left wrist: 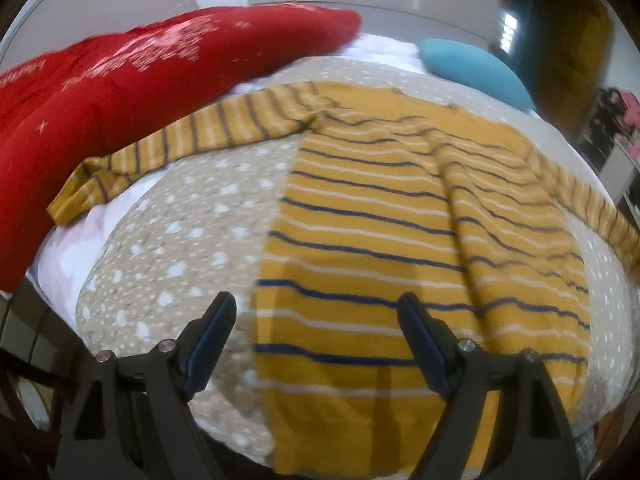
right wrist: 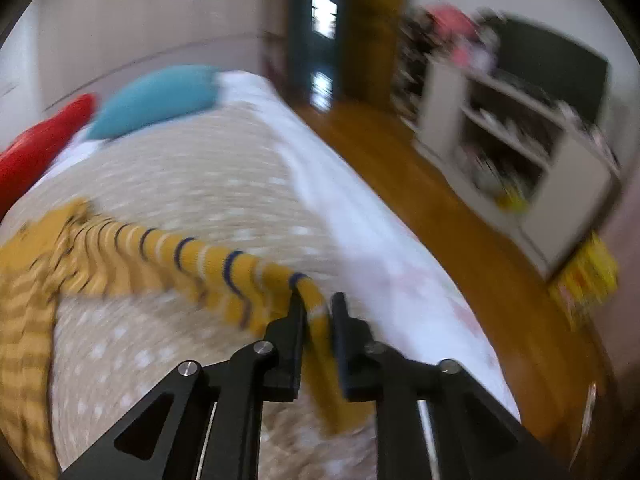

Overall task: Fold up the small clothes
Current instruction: 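Grasp the other sleeve with the right gripper and spread it flat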

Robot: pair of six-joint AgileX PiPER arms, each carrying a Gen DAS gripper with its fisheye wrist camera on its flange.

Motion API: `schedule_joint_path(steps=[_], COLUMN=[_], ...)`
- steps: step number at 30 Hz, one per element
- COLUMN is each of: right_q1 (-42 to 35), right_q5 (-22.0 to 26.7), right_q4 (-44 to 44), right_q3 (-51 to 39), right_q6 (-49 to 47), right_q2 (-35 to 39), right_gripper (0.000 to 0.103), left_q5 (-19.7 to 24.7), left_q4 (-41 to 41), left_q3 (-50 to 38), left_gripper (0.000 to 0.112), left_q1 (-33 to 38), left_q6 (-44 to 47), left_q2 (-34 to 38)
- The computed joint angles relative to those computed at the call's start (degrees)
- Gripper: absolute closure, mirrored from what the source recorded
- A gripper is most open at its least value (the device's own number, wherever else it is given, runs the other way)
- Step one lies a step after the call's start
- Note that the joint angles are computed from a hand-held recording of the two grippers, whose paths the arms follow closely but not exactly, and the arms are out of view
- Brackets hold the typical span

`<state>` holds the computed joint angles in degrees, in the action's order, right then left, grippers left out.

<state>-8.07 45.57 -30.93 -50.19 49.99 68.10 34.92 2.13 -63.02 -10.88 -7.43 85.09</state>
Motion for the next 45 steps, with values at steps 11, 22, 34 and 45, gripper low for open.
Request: schedule_joint_path(steps=[11,22,34,45], right_q1=[34.26,51.07,56.17,35.81], right_q5=[-27.31,-25.01,-23.11,10.30], right_q4=[32.40,1.11,-1.11,-11.52], right_q3=[16.71,5.09,17.94,17.49], right_q6=[-5.35,29.21,38.51,27.02], right_q2=[-6.15,10.75,-6.79,-15.04], right_gripper=[0.040,0.094,0.091,0.045], left_q5=[2.26,2.40,6.65,4.47], left_q4=[-31.59,-23.96,-29.53,-28.96], left_q3=[2.94,4.74,9.84,8.15], left_gripper=[0.027,0.102,0.092,0.050], left_q1=[16.36,8.96,19.38,14.88], left_q6=[32.72,23.26,34.85,32.22], left_q2=[2.74,-0.11,-10.06,-8.86])
